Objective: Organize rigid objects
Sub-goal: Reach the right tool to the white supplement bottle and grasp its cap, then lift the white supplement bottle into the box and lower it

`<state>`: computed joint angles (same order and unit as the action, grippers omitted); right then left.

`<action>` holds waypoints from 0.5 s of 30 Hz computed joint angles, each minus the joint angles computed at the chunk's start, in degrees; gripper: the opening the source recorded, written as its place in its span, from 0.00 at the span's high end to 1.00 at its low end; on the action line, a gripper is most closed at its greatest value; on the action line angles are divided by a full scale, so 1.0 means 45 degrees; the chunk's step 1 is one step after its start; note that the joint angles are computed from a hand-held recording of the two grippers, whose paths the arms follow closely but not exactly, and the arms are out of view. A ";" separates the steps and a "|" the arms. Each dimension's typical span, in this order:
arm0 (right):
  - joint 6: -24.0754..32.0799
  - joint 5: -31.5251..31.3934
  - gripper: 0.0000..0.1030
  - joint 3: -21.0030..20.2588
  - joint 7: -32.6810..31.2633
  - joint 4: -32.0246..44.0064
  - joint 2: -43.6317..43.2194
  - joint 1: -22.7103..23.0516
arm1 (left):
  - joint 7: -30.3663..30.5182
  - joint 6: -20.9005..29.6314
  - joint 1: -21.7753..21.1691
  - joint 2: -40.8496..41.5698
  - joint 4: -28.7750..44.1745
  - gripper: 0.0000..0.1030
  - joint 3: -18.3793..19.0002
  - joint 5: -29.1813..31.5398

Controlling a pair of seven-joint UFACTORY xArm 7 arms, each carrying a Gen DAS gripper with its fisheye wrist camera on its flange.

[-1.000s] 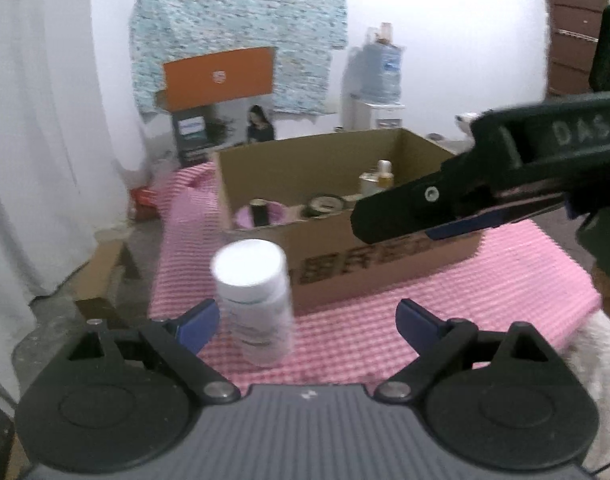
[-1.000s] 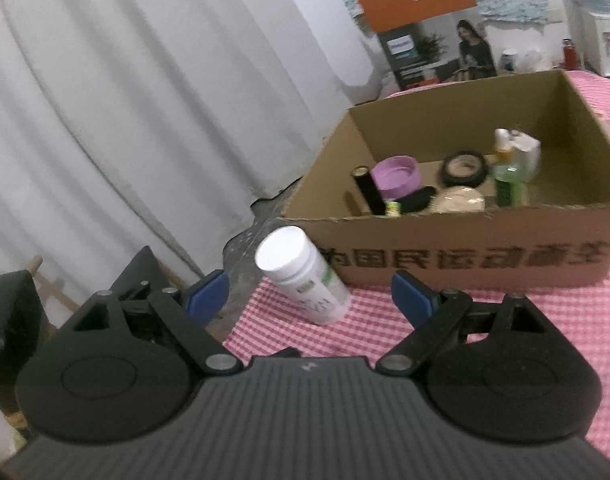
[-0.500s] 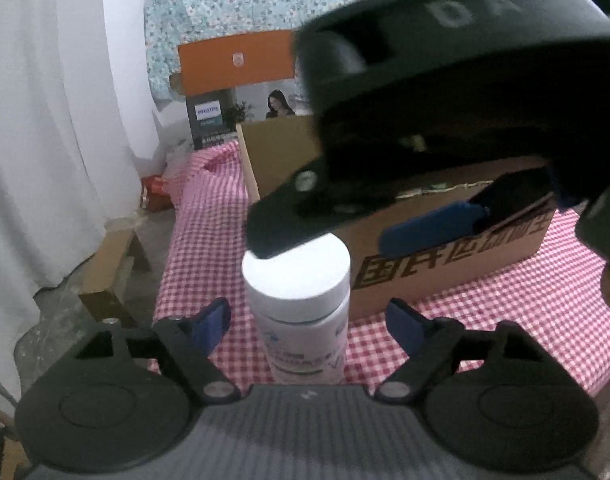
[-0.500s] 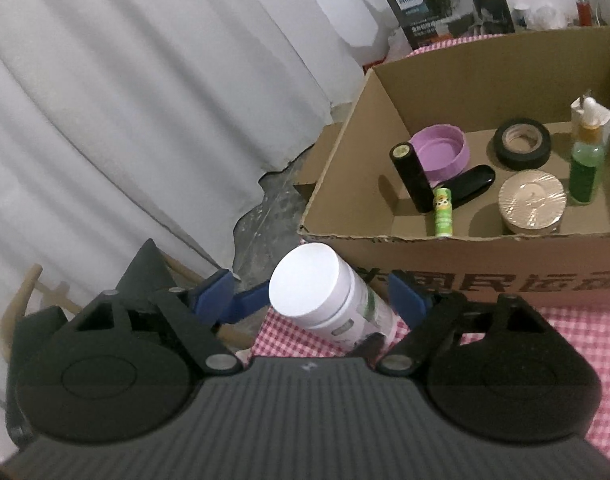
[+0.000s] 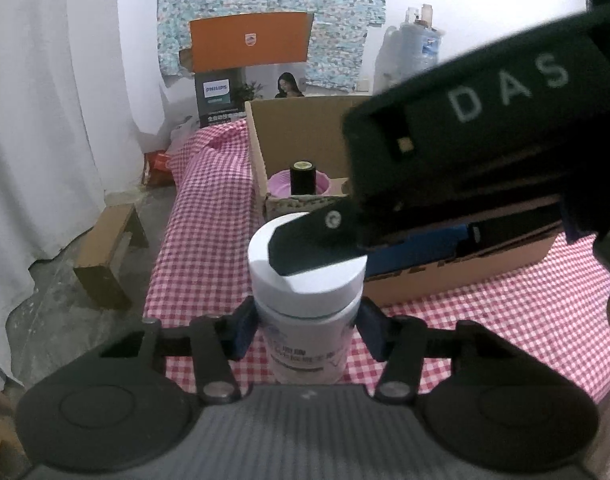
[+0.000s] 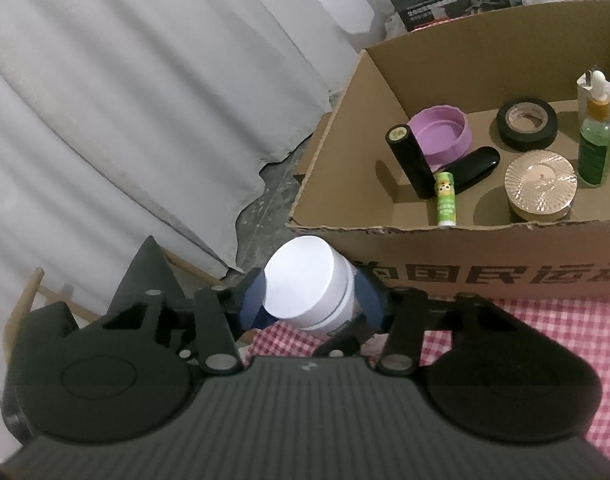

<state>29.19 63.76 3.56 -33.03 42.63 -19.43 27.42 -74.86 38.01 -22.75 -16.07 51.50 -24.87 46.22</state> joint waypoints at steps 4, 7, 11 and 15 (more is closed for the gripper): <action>0.0026 -0.0160 0.56 -0.0009 0.0156 -0.0170 -0.0223 -0.0053 | -0.0073 0.0060 0.0000 0.0031 0.0041 0.47 -0.0019 0.0049; 0.0046 -0.0253 0.56 -0.0072 0.0243 -0.0283 -0.0354 -0.0034 | -0.0140 0.0079 -0.0038 0.0081 0.0072 0.47 -0.0023 0.0056; 0.0057 -0.0403 0.56 -0.0109 0.0407 -0.0407 -0.0536 -0.0019 | -0.0117 -0.0002 -0.0105 0.0038 0.0080 0.47 0.0010 -0.0033; 0.0040 -0.0378 0.56 -0.0217 0.0400 -0.0506 -0.0657 0.0060 | -0.0181 0.0059 -0.0128 0.0046 0.0131 0.47 -0.0093 0.0043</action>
